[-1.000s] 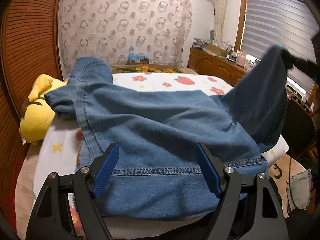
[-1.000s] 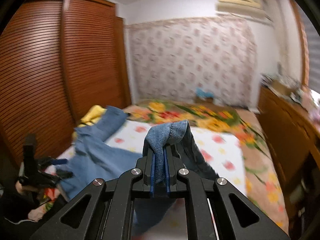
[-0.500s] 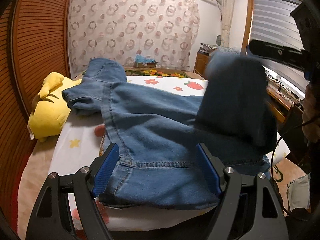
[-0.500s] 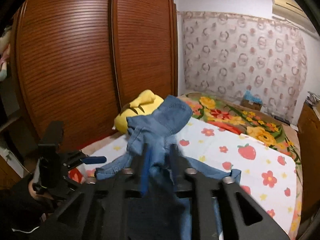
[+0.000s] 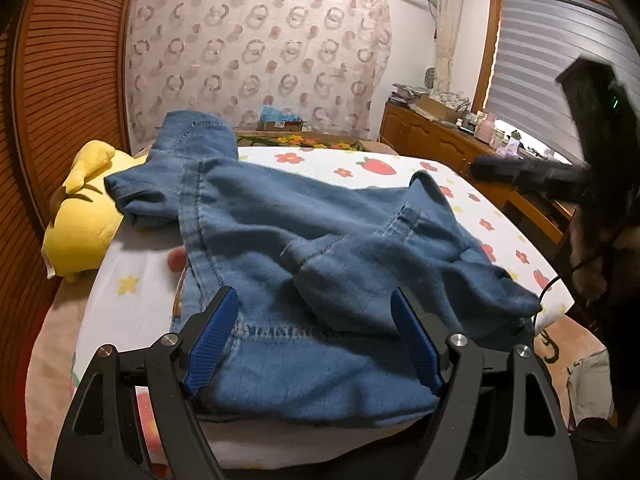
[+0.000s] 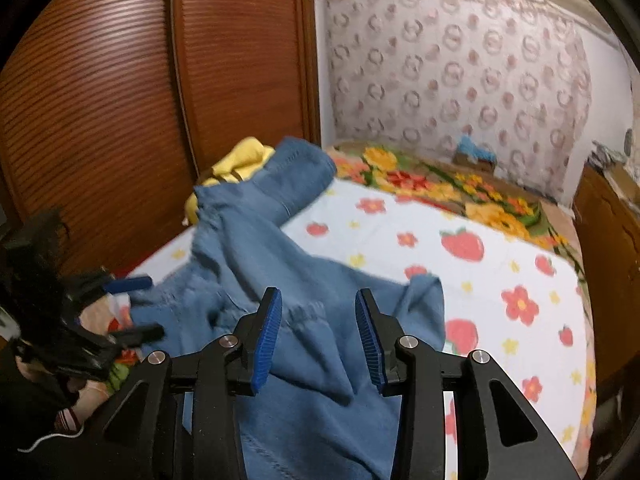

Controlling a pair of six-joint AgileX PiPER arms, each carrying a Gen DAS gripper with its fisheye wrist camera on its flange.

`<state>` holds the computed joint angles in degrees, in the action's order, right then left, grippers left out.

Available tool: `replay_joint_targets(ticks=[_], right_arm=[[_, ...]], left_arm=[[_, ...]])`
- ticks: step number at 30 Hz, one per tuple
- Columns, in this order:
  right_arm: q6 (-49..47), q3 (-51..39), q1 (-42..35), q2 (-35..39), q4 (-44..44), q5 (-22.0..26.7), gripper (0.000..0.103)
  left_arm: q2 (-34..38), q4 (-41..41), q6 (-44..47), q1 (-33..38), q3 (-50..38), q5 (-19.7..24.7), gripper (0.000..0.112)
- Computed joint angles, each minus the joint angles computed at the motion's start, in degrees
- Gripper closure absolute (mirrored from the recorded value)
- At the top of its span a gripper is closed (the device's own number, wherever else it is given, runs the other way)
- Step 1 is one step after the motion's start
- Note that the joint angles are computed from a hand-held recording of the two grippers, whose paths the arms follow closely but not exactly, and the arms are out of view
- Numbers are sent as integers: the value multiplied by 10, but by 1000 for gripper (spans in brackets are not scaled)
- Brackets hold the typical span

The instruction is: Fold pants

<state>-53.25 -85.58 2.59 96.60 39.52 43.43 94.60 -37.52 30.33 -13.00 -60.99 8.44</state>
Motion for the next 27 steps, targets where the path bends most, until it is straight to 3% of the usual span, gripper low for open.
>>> replay_joint_targets(ticks=[6,11,19,20,21,22,27], right_arm=[[57,-45,18,40,-51,25,62],[92,-99,35,81,-83,62,62],[129,-204,47,150,-108,147,62],[127,-211,48,152,-103,155,66],[122,-219,46,156,-95,163,93],[113,-230,43,162,-85,175,101],[72,-190,32,113,-15,116,102]], left_arm=[[24,-19,26,9,-60,38,33],[67,26,-23,6,-127,76,33],[131,249,-238,-23,-191,102,33],[131,265,-254,-24,-187,101,33],[129,279,-267,-24,-180,100,33],[124,285,-273,-23,-170,96,33],[101,260,-254,-18,-119,82,33]])
